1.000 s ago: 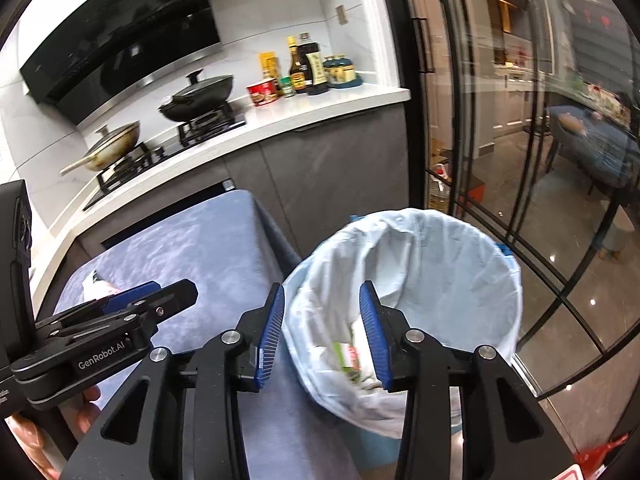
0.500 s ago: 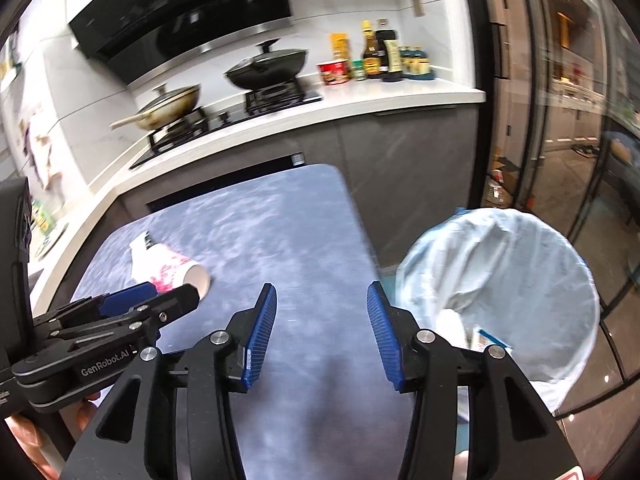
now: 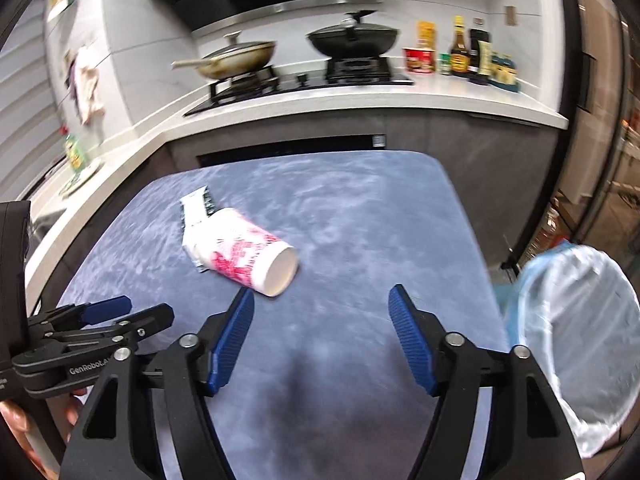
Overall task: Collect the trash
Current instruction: 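Grasp the green milk carton with the left gripper while the right gripper grasps the pink paper cup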
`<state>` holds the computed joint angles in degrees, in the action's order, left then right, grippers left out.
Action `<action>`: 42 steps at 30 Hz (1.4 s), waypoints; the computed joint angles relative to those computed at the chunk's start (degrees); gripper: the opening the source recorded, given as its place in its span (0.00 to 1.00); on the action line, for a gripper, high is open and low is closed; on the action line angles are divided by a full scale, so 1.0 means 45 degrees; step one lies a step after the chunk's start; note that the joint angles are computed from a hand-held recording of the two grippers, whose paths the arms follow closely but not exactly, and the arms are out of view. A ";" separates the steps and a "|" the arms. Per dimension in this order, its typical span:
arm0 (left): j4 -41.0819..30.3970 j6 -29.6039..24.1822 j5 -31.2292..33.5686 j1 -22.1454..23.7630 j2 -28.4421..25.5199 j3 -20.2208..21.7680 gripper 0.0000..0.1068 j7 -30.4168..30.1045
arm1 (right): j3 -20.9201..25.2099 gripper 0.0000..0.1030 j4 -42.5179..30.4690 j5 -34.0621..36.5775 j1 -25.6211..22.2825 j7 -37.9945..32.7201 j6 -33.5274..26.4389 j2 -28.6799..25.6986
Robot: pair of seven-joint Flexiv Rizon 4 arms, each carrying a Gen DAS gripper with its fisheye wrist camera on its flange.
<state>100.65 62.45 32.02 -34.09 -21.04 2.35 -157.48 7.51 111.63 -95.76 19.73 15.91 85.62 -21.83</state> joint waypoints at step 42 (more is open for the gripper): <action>0.0695 0.1232 -0.0776 0.1321 -0.0005 0.0470 0.79 -0.0030 | 0.3595 0.59 -0.3768 1.2579 0.0231 -1.6729 -0.0957 -0.4403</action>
